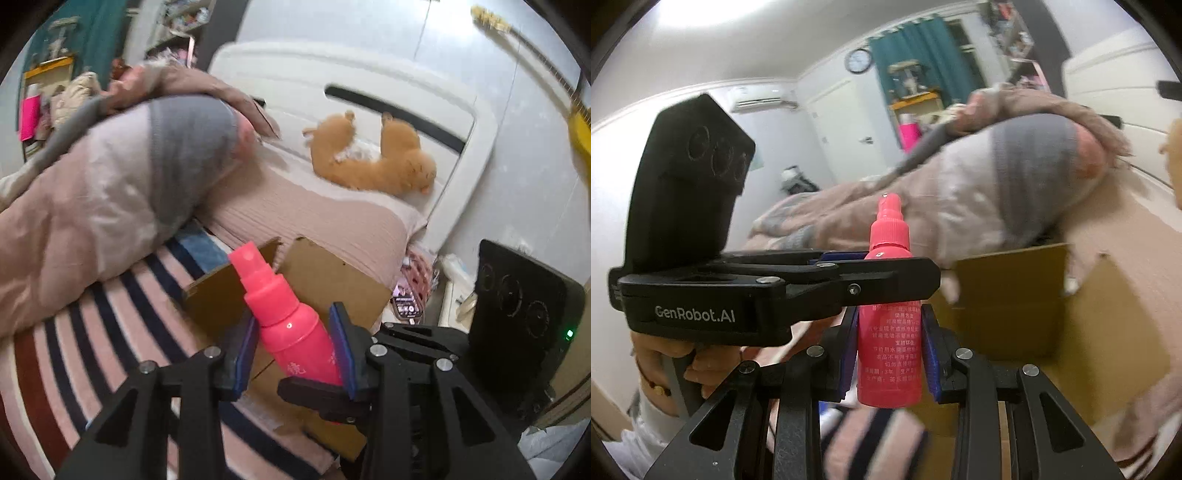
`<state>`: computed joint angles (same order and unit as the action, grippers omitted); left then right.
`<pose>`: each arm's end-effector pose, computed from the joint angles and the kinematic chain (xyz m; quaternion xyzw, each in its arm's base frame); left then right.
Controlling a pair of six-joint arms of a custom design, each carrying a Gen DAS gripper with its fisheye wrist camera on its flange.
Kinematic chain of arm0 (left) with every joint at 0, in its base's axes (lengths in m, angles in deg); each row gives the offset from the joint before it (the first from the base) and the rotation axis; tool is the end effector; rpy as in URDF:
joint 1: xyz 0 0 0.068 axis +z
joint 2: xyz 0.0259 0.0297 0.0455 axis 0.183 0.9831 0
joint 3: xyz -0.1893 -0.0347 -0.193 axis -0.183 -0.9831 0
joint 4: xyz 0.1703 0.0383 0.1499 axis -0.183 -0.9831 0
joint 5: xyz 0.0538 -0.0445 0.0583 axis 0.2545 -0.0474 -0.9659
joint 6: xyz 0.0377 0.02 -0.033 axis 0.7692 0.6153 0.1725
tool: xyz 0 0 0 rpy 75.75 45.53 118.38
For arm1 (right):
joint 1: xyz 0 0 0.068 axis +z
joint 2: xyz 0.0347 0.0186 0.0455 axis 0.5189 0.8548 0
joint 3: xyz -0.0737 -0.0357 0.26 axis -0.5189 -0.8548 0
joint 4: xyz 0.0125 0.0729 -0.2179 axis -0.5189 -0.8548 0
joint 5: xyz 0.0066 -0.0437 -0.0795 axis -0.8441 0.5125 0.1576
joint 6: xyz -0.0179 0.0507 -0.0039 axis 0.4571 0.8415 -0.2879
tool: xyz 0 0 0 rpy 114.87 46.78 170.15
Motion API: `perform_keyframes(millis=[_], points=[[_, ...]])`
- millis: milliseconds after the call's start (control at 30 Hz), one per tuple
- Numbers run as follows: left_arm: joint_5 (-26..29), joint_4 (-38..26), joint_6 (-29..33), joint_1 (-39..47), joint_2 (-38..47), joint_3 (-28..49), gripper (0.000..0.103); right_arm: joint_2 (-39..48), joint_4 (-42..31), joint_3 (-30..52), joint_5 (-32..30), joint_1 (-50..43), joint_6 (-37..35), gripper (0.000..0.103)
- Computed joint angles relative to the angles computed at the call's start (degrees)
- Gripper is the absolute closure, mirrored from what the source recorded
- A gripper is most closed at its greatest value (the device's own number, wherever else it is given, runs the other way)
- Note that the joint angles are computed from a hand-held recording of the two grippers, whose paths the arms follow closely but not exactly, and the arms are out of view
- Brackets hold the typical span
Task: Organize rigid objects
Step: 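Carry the pink bottle into the cardboard box and open the right gripper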
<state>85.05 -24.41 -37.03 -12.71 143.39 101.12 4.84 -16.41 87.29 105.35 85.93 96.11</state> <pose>0.2970 -0.1507 0.2982 0.4117 0.8028 -0.3128 0.2970 0.1875 0.2316 0.2640 0.0021 0.8546 0.1586 0.4944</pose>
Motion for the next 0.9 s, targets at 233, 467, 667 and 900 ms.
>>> perform_keyframes(millis=[233, 467, 667, 900], points=[[-12.5, -9.1, -3.5, -11.2, 15.1, 16.4, 0.064, -3.6, -14.3, -0.7, -6.1, -8.8, 4.8, 0.076], [-20.4, -6.2, -3.5, -12.8, 14.6, 13.7, 0.033, -1.5, -19.8, 0.4, -7.5, -11.5, 4.2, 0.057], [-15.7, -4.1, -1.9, -7.3, 8.2, 8.9, 0.024, -2.3, -17.9, -0.8, -3.1, -9.1, 0.5, 0.024], [-10.3, -6.0, 1.8, 5.4, 0.0, 7.1, 0.018, 2.5, -20.8, 7.6, 5.2, -2.3, -2.6, 0.003]])
